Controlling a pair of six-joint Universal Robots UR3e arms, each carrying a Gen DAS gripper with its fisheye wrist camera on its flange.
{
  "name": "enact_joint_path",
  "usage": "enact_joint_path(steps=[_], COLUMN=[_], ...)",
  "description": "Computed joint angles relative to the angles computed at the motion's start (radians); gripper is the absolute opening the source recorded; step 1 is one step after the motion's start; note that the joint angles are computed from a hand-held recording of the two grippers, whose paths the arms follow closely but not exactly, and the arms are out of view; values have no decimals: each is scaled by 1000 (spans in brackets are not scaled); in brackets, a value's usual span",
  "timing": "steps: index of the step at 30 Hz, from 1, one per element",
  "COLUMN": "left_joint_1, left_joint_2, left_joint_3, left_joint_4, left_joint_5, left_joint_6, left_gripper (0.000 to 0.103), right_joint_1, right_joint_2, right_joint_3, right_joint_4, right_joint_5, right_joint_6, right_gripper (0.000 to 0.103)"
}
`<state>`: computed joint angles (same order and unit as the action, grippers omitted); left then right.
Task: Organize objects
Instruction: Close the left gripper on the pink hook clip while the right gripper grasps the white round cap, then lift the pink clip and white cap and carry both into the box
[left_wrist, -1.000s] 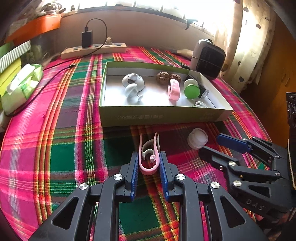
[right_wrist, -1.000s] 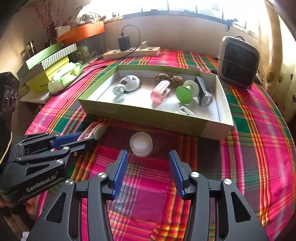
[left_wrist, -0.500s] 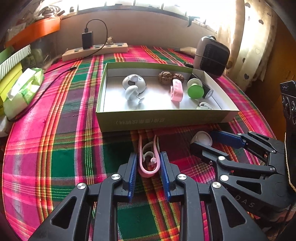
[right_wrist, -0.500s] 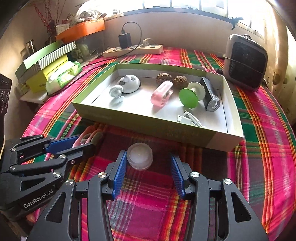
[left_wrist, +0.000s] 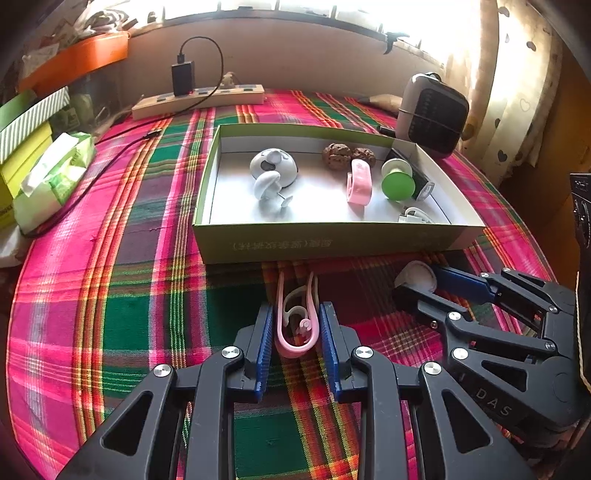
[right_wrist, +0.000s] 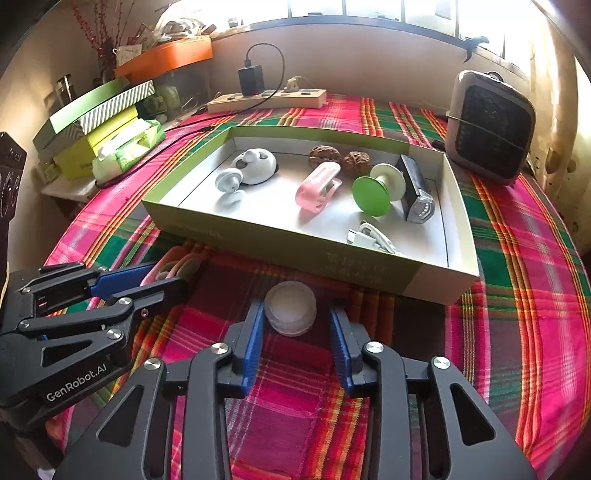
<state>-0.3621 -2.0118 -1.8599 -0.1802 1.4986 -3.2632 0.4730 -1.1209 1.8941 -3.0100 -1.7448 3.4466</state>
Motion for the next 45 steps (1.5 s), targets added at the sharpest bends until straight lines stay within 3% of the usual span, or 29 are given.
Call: enact_joint_path(steps=[3, 33, 45], left_joint_1=[-2, -7, -6], left_joint_2=[0, 53, 59], left_joint_3=[1, -43, 26], left_joint_4=[-1, 30, -5], left_joint_5=[4, 6, -8], left_joint_6=[-5, -29, -14], left_gripper=[23, 22, 22], right_joint_1=[-3, -5, -29], right_joint_2=[-6, -78, -135], right_joint_3=[11, 99, 93], right_joint_4=[-6, -75, -59], right_joint_5=[2, 15, 7], right_joint_6=[-1, -3, -30], right_gripper=[29, 29, 29])
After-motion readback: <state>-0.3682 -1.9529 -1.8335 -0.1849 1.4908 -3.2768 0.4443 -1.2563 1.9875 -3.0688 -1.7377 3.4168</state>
